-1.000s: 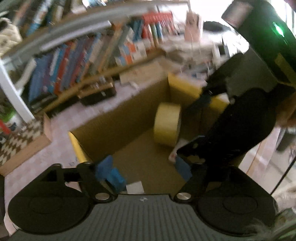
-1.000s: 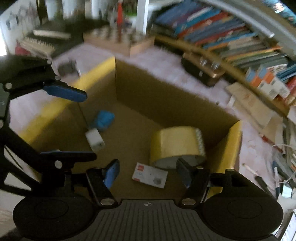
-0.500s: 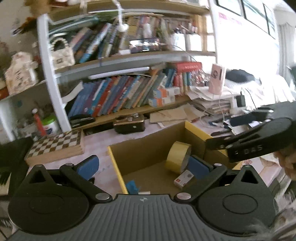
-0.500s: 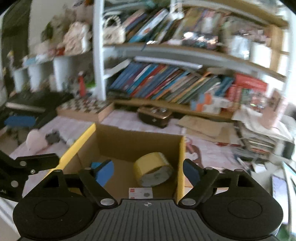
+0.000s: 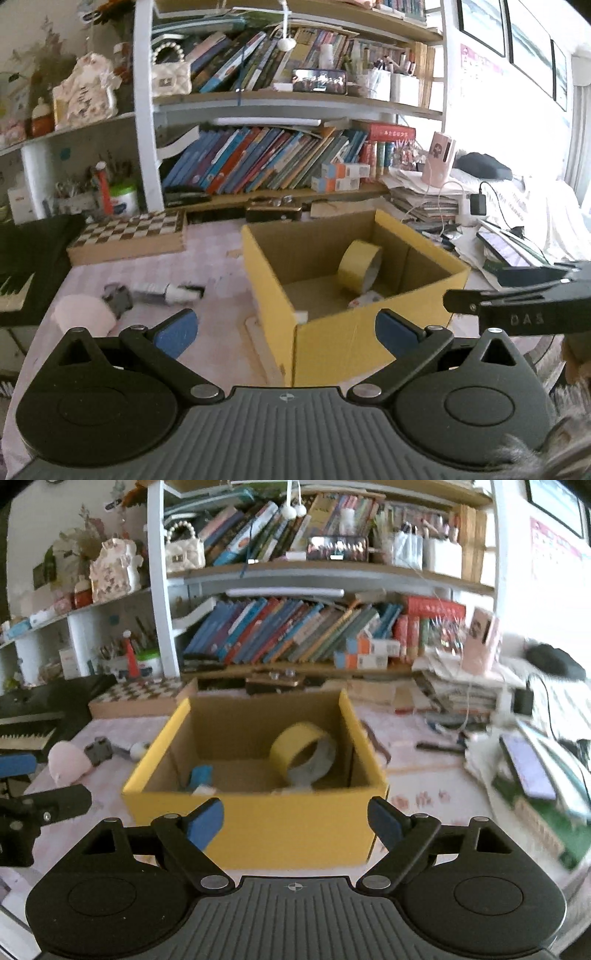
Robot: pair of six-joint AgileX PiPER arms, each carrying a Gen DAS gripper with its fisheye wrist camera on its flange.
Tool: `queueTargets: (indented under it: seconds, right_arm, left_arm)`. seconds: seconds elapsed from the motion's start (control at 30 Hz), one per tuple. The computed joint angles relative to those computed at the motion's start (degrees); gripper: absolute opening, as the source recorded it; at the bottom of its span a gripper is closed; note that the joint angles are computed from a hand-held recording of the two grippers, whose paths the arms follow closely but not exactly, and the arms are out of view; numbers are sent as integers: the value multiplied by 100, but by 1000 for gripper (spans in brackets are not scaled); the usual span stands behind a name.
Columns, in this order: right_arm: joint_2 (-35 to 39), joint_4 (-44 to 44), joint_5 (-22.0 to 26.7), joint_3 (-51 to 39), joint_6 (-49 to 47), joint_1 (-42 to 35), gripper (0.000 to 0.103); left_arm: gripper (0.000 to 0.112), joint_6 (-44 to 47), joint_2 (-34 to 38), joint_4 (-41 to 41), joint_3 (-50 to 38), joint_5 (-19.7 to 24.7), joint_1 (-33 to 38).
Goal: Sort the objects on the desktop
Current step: 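Withdraw both tools from the yellow box back toward the table objects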
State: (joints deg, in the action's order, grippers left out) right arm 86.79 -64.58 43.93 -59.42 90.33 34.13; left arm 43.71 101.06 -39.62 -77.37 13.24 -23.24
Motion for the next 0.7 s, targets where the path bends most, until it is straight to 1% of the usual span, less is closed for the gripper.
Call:
queueTargets:
  seconds: [0.2,0.27,0.3,0.33,0.37,0.47,0.57,0.7]
  right_arm:
    - [333,214,893,-165,796,888,87]
    - [459,239,1142,-223,1075,1146,87]
    - [537,238,1285,-265,1199,1292,87]
    - [608,226,1398,-297,1285,1410,87]
    - [697,228,1521,-356,1352,1545,87]
    - [930,292,1735,-513,1501,1877,87]
    - [1125,470,1766,-702,1514,2072,87]
    - [1378,631,1809,-999,1418,2254,87]
  left_arm:
    - [103,1490,-411,-1371,769,-67,408]
    - [103,2273,-558,-2081,1068,-168,516]
    - [103,2809,-635,-2576,1229,-187,582]
    - [103,3284,-699,-3003,1363,-160,655]
    - [103,3542,-764,-3216,1488,-104,739]
    - [103,3588,-905,-3164,1714,40,948]
    - [103,3734,-1037,-3249,1931,190,1192]
    - [103,3672,-1099,-3033,2045,360,1464]
